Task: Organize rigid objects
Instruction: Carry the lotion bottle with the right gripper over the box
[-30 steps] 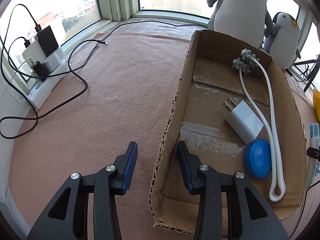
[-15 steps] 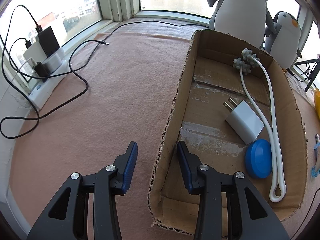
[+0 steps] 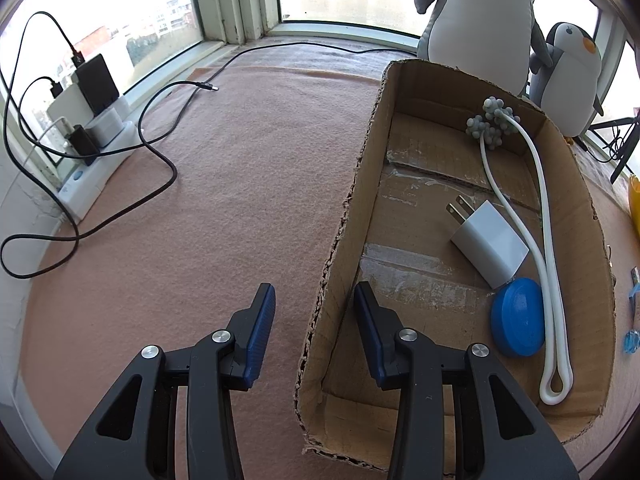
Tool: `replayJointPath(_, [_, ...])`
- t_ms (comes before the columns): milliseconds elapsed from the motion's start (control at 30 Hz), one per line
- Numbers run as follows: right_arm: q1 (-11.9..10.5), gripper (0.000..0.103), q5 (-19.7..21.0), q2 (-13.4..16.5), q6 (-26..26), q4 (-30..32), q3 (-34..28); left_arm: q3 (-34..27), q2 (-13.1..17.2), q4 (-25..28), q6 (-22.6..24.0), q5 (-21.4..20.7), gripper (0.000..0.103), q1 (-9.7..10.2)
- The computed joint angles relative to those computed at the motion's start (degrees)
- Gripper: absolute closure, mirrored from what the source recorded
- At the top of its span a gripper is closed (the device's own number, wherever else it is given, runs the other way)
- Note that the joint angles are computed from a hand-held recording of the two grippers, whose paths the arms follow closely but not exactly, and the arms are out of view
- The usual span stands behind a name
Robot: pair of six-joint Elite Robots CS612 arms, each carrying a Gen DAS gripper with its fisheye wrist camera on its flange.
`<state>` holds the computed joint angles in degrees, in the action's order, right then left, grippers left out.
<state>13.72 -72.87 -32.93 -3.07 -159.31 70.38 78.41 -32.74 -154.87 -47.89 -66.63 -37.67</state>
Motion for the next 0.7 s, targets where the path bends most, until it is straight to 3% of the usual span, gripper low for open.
replayJointPath(367, [2.3,0.059,6.0,4.3,-1.0,8.4,-7.2,-0.1,0.0,0.1,0.0,0.0,0.064,0.08])
replayJointPath(700, [3.6,0.058,6.2,6.3,-2.7,11.7,-9.6,-0.1,0.0,0.1,0.0,0.0,0.064,0.11])
